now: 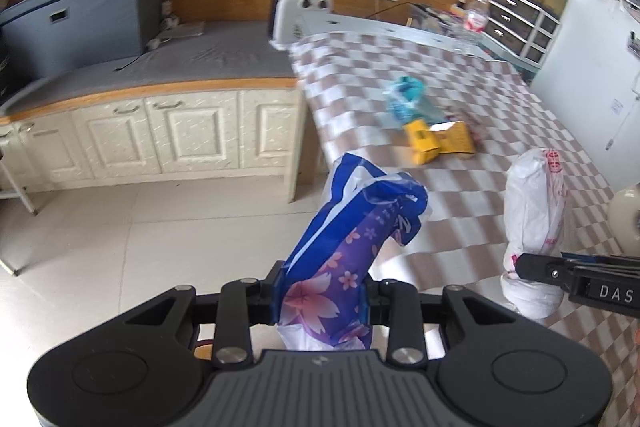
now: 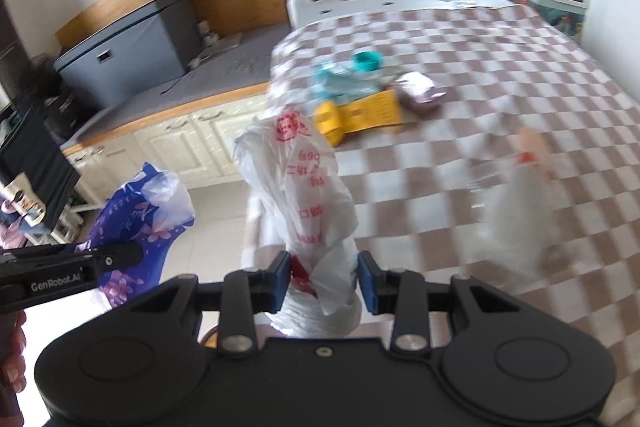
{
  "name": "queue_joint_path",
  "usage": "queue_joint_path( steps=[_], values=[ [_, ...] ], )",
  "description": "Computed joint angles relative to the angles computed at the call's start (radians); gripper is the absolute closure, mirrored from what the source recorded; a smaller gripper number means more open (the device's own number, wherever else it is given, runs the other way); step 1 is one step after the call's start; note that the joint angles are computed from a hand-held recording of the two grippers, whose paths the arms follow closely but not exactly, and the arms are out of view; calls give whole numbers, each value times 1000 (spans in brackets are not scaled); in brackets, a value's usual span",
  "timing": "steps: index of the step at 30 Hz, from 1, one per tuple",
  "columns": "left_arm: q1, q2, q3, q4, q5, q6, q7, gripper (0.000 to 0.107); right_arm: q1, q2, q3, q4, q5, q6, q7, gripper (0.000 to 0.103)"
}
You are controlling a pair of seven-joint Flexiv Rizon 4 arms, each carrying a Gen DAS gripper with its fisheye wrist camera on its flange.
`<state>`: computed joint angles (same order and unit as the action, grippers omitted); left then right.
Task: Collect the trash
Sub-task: 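Carry both bags in the tools over the wastebasket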
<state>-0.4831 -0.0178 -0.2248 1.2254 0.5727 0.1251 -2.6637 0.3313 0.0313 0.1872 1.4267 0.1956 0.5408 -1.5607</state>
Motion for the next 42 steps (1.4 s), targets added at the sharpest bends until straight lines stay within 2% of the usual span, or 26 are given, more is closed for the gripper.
queue_joint_path(
  steps=[14, 20, 25, 30, 34, 38, 42],
  values=[
    [107, 399, 82, 510, -176, 52, -18, 72, 186, -31, 123, 109, -101, 37, 173, 66],
    [150, 509, 109, 708, -240, 107, -25, 72, 249, -78, 147, 167, -134, 66, 232, 66],
    [187, 549, 125, 878, -296, 216, -33, 72, 284, -128, 158, 236, -155, 116, 273, 66],
    [228, 544, 122, 1054, -360, 380, -52, 72, 303, -186, 160, 322, -175, 190, 312, 66],
    [263, 496, 100, 1171, -416, 529, -66, 72, 312, -246, 155, 391, -207, 260, 357, 66],
    [283, 395, 95, 1267, -451, 722, -71, 71, 312, -310, 152, 431, -223, 318, 383, 66],
    [300, 254, 103, 1327, -475, 906, -104, 71, 317, -380, 144, 457, -250, 374, 421, 66]
  ],
)
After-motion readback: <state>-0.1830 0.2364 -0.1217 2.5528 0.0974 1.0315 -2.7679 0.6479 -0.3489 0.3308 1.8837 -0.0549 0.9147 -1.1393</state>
